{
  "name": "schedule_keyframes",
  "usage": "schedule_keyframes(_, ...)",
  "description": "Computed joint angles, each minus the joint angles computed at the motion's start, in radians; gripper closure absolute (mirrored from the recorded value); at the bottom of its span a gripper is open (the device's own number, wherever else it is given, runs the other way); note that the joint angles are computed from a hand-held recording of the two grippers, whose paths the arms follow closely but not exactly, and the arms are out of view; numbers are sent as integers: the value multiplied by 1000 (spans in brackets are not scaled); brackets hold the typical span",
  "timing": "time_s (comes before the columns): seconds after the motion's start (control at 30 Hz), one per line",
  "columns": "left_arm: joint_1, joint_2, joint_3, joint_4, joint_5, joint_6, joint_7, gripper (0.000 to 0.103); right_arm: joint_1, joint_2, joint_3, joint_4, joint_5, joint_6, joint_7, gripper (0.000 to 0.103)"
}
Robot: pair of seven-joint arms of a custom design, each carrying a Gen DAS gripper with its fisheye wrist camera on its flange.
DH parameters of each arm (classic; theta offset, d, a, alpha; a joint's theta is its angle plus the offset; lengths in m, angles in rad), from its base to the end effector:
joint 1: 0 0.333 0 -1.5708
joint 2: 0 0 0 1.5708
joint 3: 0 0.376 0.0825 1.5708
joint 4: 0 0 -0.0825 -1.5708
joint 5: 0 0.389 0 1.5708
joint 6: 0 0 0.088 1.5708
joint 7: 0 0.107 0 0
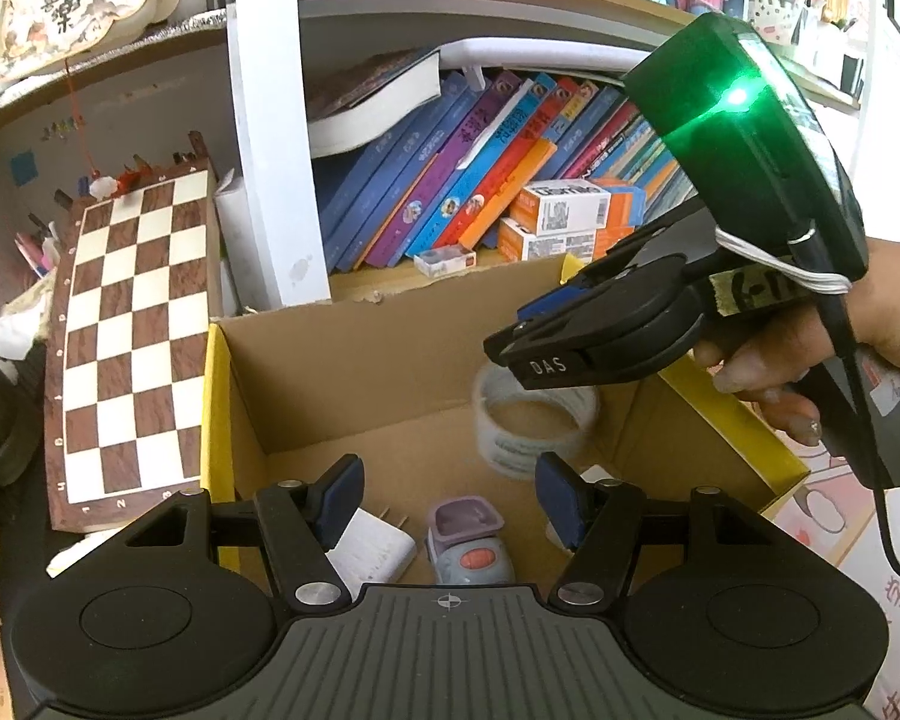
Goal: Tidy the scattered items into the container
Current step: 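Lower tape roll into the box and open the right gripper, then raise both open tools up and back away from the yellow box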
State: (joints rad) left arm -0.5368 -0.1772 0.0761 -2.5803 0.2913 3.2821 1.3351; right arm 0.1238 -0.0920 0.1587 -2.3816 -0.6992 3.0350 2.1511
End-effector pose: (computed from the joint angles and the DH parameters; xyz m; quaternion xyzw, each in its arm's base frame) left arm 0.4115 -0.2354 0.4823 -0.4516 0.7855 -0.3666 0.2116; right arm 0.4856 0.1939 0.4872 -0.7658 0.5210 -0.2717 0.2614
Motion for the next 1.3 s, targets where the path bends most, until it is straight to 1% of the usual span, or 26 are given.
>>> schedule_keyframes(0.2,72,-24,-74,-10,13,3,-14,39,-18,-53,21,-29,15,9,4,77)
schedule_keyframes(0.3,117,-44,-119,-19,23,6,-26,38,-38,-88,46,-52,48,17,-17,73)
schedule_keyframes(0.4,162,-71,-164,-31,34,8,-38,35,-63,-127,77,-74,86,27,-43,71)
schedule_keyframes(0.47,191,-92,-192,-40,41,8,-48,33,-78,-156,97,-90,116,33,-62,67)
schedule_keyframes(0.5,206,-104,-207,-45,43,7,-54,31,-87,-172,108,-99,129,35,-69,62)
schedule_keyframes(0.57,231,-130,-230,-56,46,3,-66,27,-93,-207,121,-120,163,38,-88,58)
schedule_keyframes(0.6,244,-143,-243,-62,47,2,-73,25,-90,-226,122,-132,182,38,-100,54)
schedule_keyframes(0.63,256,-156,-255,-68,48,0,-80,24,-90,-245,126,-143,200,36,-109,47)
schedule_keyframes(0.67,264,-168,-263,-73,48,-2,-87,24,-93,-267,133,-156,217,32,-113,43)
schedule_keyframes(0.73,278,-193,-276,-83,49,-8,-101,22,-88,-310,136,-183,255,24,-128,34)
schedule_keyframes(0.9,284,-253,-290,-112,53,-28,-131,18,-84,-422,151,-251,347,-11,-151,22)
schedule_keyframes(1.07,292,-315,-318,-140,63,-58,-153,16,-73,-529,163,-317,438,-54,-174,16)
schedule_keyframes(1.2,291,-359,-336,-163,54,-76,-194,11,-76,-599,184,-357,501,-92,-191,14)
schedule_keyframes(1.23,289,-366,-339,-167,52,-81,-205,10,-78,-613,190,-364,519,-101,-193,11)
schedule_keyframes(1.3,295,-381,-352,-174,47,-95,-232,9,-78,-641,199,-380,551,-120,-193,8)
